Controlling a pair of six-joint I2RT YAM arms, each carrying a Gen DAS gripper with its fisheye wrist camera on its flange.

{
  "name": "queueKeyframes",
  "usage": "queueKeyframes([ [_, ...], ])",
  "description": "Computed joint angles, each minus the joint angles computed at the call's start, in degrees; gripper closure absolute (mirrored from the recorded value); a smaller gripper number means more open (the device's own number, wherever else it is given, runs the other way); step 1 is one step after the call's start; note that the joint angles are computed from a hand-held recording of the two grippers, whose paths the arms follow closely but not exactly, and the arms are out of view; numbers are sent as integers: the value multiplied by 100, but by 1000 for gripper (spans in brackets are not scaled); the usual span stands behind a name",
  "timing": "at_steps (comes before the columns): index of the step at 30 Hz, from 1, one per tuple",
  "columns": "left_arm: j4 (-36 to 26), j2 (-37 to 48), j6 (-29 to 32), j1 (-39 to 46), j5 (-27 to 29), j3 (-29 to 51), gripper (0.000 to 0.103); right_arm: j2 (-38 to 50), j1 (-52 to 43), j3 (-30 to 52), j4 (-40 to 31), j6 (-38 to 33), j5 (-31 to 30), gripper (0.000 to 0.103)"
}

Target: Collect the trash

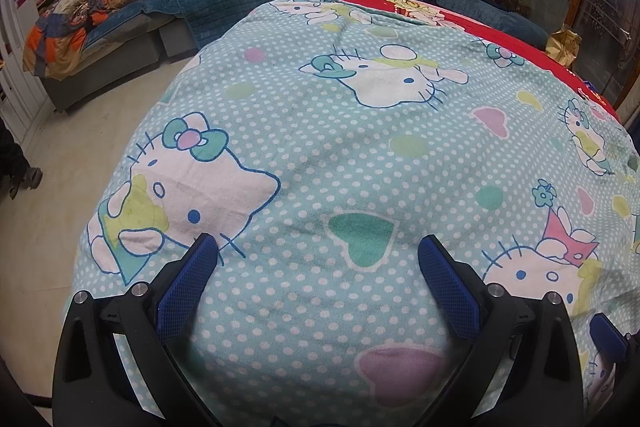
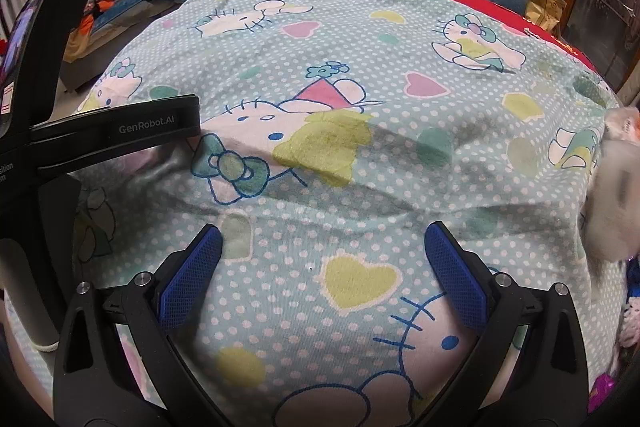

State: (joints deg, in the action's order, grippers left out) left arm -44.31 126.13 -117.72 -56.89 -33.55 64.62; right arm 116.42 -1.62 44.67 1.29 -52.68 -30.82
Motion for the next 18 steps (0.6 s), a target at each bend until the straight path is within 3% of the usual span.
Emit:
queueKeyframes([
  [18, 18, -1, 8, 5, -1, -9, 5, 18, 11, 17, 12, 16, 5, 9],
])
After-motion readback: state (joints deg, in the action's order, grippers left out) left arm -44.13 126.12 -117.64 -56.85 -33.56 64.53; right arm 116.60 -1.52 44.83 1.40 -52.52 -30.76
